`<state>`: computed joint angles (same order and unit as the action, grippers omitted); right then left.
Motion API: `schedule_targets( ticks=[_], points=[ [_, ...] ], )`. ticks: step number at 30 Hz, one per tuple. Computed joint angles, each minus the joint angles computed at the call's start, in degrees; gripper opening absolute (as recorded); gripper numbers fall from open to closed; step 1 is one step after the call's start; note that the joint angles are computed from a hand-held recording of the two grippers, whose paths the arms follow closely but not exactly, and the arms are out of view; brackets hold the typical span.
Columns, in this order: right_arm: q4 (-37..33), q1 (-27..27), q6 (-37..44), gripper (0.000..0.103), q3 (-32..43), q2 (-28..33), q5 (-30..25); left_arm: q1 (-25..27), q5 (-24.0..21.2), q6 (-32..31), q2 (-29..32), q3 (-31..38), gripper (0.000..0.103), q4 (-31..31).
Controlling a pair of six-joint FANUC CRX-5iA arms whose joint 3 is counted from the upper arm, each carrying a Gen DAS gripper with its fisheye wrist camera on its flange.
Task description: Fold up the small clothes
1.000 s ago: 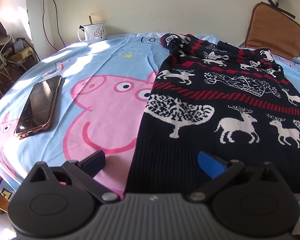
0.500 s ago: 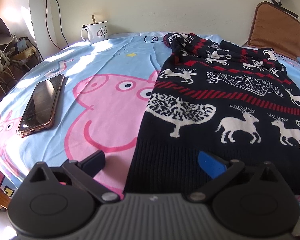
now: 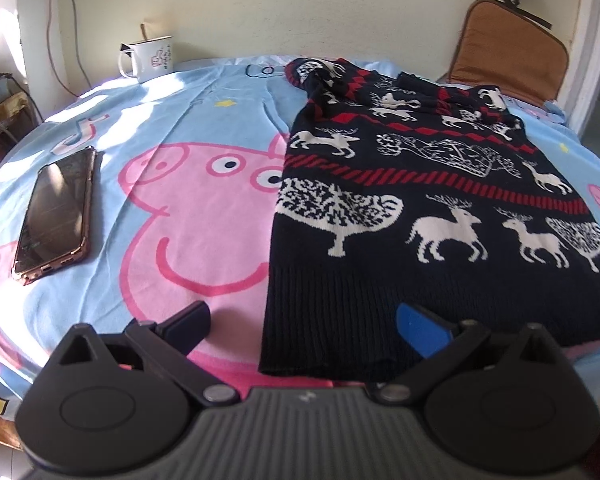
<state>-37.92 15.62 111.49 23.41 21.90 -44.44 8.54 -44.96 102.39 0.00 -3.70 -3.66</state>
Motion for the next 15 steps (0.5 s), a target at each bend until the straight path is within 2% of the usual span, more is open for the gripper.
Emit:
schedule_targets(
  ticks=[2, 3, 5, 7, 8, 9, 10, 12, 15],
  points=[
    [-3.5, -1.7, 1.6, 0.055, 1.8, 0.7, -5.1, 2.7, 2.5, -8.7, -1.7, -4.2, 0.099, 9.5],
    [-4.4, -2.1, 2.4, 0.056, 2.3, 0.9, -6.7, 3.7, 3.0, -12.0, -2.0, -5.5, 0.094, 13.5],
    [-5.1, -1.9, 5.3, 0.056, 2.0, 0.5, -8.2, 4.5, 3.3, -15.6, -2.3, -6.9, 0.084, 17.8],
    [-6.8, -2.1, 8.2, 0.049, 3.0, 0.7, -12.1, 4.9, 2.5, -18.9, -2.3, -7.2, 0.048, 20.5],
    [-7.1, -2.0, 9.3, 0.037, 3.1, 0.6, -13.2, 4.9, 1.8, -19.4, -2.1, -6.9, 0.041, 20.8],
    [-6.4, -1.5, 10.3, 0.021, 2.3, 0.1, -12.8, 5.0, 1.4, -19.7, -2.0, -6.7, 0.027, 20.8],
    [-5.4, -1.0, 10.5, 0.012, 2.5, 0.1, -13.0, 5.5, 0.7, -21.0, -1.8, -6.7, 0.014, 22.3],
    [-8.7, -2.6, 10.7, 0.011, 4.3, 1.1, -14.8, 7.2, 0.7, -25.1, -1.8, -8.3, 0.014, 28.9],
    [-17.1, -5.7, 13.8, 0.011, 6.6, 1.9, -14.9, 9.2, 3.8, -31.3, -2.3, -11.7, 0.014, 41.3]
  ],
)
